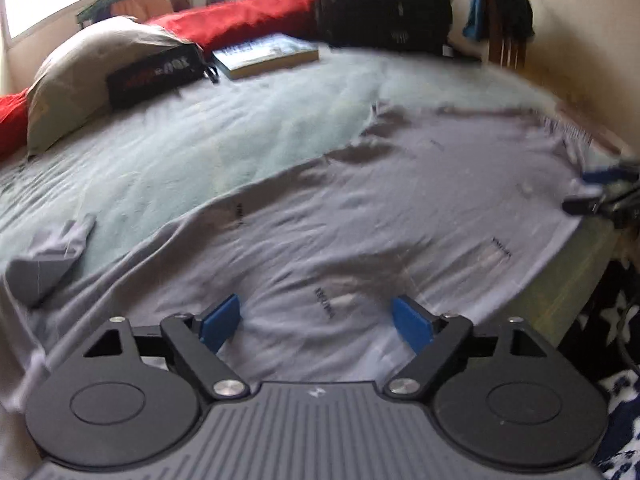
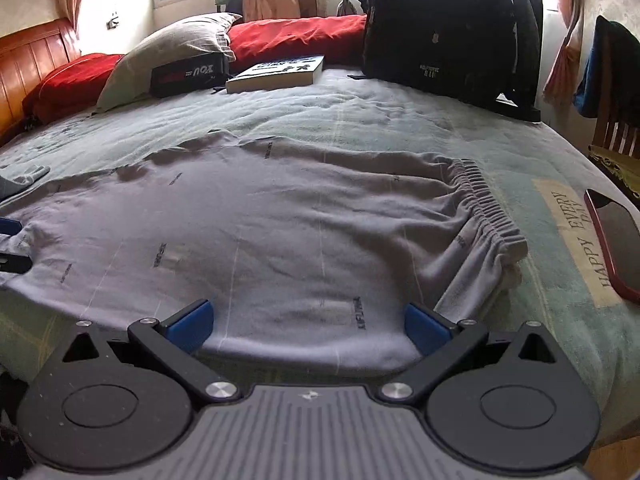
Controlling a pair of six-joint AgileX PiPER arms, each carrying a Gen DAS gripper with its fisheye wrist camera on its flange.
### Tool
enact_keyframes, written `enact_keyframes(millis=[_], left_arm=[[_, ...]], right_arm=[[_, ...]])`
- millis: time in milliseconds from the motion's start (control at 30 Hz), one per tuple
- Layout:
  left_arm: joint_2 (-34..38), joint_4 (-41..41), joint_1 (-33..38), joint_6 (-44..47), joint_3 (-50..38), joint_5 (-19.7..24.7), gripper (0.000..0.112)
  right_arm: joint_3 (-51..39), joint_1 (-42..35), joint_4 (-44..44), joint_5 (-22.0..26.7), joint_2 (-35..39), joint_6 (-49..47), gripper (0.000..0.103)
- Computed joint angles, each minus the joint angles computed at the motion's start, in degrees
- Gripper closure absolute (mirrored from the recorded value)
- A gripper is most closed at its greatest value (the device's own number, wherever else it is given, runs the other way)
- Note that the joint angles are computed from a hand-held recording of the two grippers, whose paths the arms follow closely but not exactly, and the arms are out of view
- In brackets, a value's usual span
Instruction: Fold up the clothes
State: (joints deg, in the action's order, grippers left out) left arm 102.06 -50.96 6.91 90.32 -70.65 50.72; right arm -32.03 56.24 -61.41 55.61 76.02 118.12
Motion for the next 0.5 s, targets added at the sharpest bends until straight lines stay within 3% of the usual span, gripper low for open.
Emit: enact_keyframes(millis=[100,200,367,500], left_arm=[[-1.94,0.7,1.29,-2.52,-0.09,1.18,0.027],[-1.86,-3.81,3.41,1.49,0.67,3.92,0.023],[-0.68,-1.94,3.75,2.15,1.45,2.41,0.022],[-2.28,2.08,4.18,-2.58,-2.77,1.82,0.022]], right_arm=[[-0.53,-0.06,0.61,0.34,0.05,-0.71,0.0],[-2.58,-0.48,2.05,1.19,1.47,-2.15,0.0],[-5.94,0.3,4.56,3.1,2.55,-5.39,0.0],[-8.76,2.67,4.33,6.43,2.91,-6.96,0.0]])
